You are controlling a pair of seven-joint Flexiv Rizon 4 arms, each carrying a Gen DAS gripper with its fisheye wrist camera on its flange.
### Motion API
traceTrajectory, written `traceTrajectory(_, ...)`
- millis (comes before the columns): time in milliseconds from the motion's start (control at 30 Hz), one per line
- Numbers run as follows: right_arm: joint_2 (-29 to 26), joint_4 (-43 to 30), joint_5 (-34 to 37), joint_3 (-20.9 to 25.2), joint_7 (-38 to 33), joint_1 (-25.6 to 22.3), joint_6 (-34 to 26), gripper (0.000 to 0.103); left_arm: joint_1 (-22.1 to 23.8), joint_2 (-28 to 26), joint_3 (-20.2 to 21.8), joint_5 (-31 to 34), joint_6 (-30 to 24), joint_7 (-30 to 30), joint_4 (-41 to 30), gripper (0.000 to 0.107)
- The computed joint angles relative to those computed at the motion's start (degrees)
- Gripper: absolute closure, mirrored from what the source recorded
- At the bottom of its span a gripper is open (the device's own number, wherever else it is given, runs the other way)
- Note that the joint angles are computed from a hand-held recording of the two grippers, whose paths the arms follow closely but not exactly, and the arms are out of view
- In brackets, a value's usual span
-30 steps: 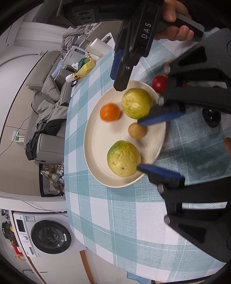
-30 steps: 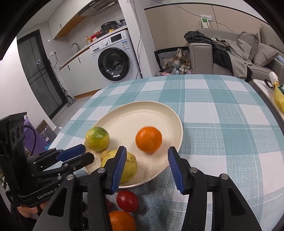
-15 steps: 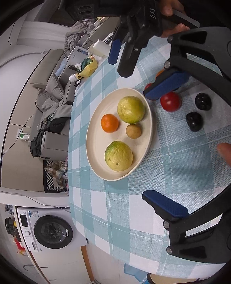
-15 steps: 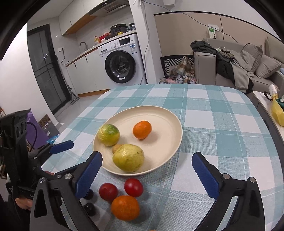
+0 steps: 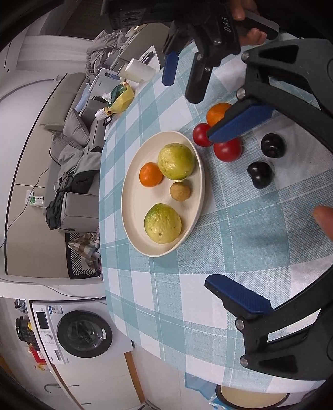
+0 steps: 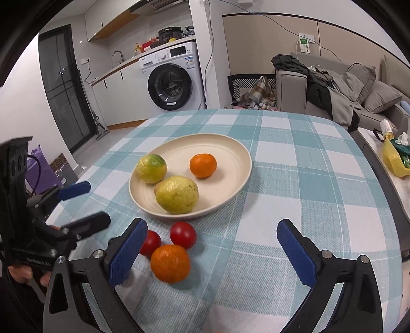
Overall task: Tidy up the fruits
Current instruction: 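Withdraw both tools from the plate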
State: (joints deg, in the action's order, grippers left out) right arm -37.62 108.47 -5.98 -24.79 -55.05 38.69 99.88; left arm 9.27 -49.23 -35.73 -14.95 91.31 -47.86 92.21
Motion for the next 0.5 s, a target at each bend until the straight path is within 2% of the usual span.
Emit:
traceTrajectory(133, 0.2, 1.2, 0.5, -1.4, 0.1, 1.4, 0.4, 0.000, 0.3, 0.2, 0.1, 0.4, 0.2, 0.2, 0.6, 0.005)
traceTrajectory(267, 0.4, 1.5, 0.4, -0.3, 0.0, 0.9, -0.4, 0.000, 0.0, 0.1, 0.7, 0.2, -0.9, 0.4, 0.2, 0.005)
traceTrajectory(500, 1.3, 3.2, -0.5, -0.9, 0.2, 2.3, -0.9, 0.000, 0.5, 0.4, 0.0, 0.1, -0.7, 1.3, 1.5, 0.005)
